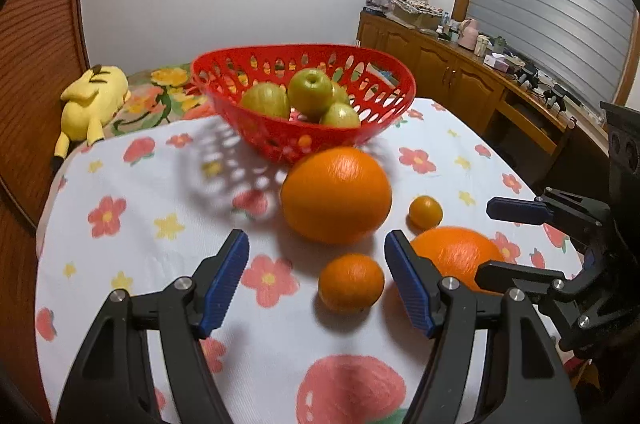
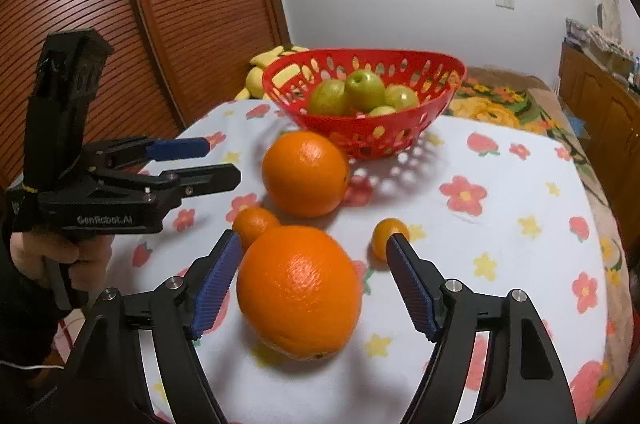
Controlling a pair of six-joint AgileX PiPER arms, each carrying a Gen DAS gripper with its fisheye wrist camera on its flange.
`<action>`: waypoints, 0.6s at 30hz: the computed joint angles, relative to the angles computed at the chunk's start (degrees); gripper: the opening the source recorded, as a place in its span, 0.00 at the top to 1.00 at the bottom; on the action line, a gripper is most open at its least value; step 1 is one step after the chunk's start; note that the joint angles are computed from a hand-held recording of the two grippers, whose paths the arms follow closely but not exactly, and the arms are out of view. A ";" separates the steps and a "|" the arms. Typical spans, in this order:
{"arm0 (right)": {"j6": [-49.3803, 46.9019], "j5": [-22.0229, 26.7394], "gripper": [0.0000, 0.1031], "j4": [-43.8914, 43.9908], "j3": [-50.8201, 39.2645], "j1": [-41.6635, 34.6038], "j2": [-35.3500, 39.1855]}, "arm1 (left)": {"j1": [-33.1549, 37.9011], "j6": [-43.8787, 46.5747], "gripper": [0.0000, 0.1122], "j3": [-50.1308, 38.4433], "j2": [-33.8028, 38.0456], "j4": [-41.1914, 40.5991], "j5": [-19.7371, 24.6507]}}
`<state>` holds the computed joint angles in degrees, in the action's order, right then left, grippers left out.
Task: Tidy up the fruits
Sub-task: 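Withdraw both grippers from the basket toward the loose oranges, then close the right gripper on the large orange while the left gripper grasps a mandarin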
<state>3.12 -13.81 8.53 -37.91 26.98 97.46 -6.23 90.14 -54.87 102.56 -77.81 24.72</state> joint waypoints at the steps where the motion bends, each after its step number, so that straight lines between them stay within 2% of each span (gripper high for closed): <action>1: -0.42 -0.14 0.24 0.60 -0.03 0.26 0.37 | -0.04 0.12 0.37 0.22 0.03 -0.20 -0.13; 12: -0.95 -0.48 0.21 1.85 -1.45 1.82 4.18 | 0.64 3.06 0.37 1.82 1.71 -2.73 0.24; 16: 0.51 -0.63 0.20 0.42 -2.03 1.52 5.80 | 0.49 3.98 0.37 2.44 1.89 -3.38 0.23; 18: 4.53 -0.87 0.19 -3.53 -2.03 1.10 6.30 | 0.41 4.31 0.37 2.68 1.89 -3.71 0.28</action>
